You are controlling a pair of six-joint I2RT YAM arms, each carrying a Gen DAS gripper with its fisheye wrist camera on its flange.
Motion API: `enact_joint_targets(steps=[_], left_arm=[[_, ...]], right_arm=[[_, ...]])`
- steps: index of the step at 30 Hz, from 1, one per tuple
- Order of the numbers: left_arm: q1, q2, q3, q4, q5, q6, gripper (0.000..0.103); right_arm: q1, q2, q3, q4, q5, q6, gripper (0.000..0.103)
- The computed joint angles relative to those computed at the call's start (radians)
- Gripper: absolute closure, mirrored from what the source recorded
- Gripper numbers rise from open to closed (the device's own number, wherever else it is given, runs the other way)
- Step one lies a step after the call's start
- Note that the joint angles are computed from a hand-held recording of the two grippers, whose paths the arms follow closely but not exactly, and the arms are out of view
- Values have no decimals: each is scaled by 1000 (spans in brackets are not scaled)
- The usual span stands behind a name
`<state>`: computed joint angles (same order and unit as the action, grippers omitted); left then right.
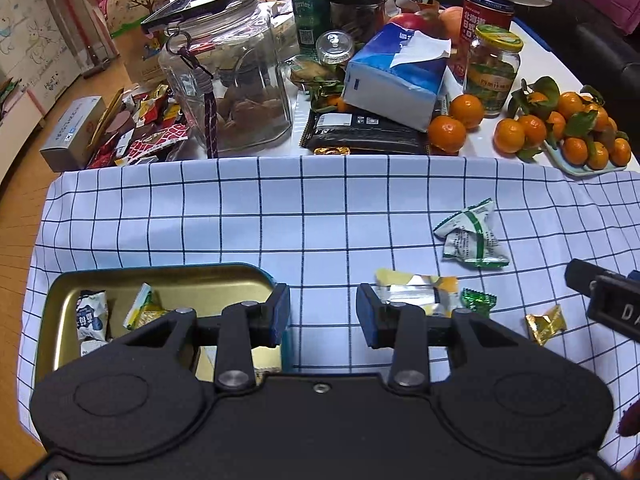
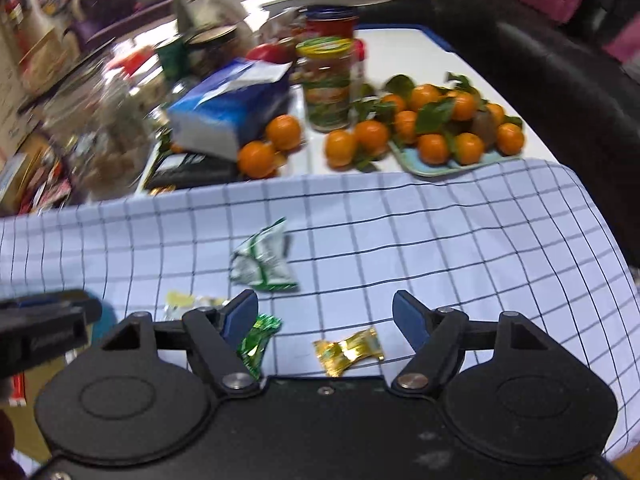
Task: Organize snacks
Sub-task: 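Move the left gripper to the green candy while the right moves to the gold-foil candy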
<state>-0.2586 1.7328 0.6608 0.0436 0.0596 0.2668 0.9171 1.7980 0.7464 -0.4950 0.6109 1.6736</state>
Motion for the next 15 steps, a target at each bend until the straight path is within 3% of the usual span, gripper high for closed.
enact_joint_targets(steps=[4,6,15], left_arm=[[-25,1,-12,21,-15,-24,56],[-29,13,8,-14,2,-5,56],[-38,86,99,-158,62,-6,56]], right_arm=[[-29,-82,-87,24,-34,-28,25],[-49,-121,-131,65,-54,-90,25],[-94,-130,-202,154,-130,-131,26]])
